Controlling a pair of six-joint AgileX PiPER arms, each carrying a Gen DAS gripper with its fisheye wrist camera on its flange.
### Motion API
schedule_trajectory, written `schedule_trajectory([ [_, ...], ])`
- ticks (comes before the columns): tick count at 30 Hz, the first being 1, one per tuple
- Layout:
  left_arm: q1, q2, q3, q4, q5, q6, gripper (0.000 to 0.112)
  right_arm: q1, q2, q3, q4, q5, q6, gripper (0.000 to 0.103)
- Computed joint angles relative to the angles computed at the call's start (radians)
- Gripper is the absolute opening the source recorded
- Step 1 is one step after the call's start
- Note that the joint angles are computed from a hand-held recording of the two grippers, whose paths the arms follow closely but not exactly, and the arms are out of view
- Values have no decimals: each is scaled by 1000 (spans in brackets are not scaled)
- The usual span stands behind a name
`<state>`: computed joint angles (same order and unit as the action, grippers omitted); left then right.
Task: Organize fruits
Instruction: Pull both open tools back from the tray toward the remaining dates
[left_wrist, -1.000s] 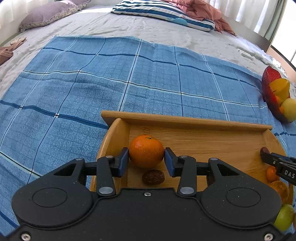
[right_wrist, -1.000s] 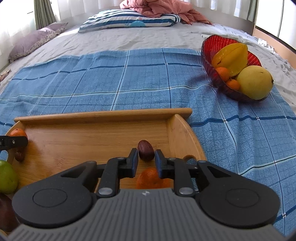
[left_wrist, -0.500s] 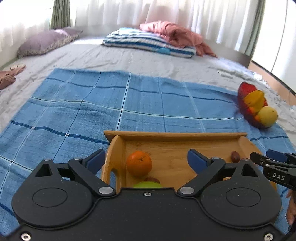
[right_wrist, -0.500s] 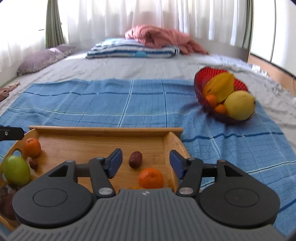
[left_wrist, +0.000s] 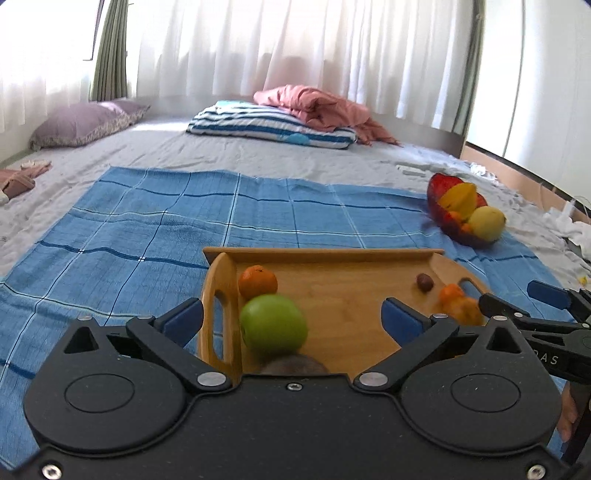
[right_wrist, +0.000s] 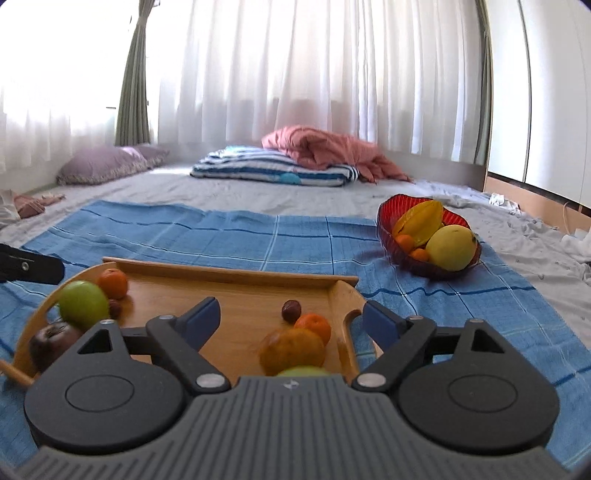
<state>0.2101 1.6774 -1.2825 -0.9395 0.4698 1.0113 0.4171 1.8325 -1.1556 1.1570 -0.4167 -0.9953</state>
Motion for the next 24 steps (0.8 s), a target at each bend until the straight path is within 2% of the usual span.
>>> schedule_trajectory([
  [6,13,-126,226,-307,-65,369,103,59,-55,173,-231,-124,282,102],
  [11,26,-181,356,-498,-80,577,103,115,-70,288,-332,-232,480,103],
  [17,40,-207,444,-579,-79,687,103,179,-54,346,-325,-295,516,103],
  [24,45,-211,521,-677,-78,822,103,242,-23,414,-341,-409,547,103],
])
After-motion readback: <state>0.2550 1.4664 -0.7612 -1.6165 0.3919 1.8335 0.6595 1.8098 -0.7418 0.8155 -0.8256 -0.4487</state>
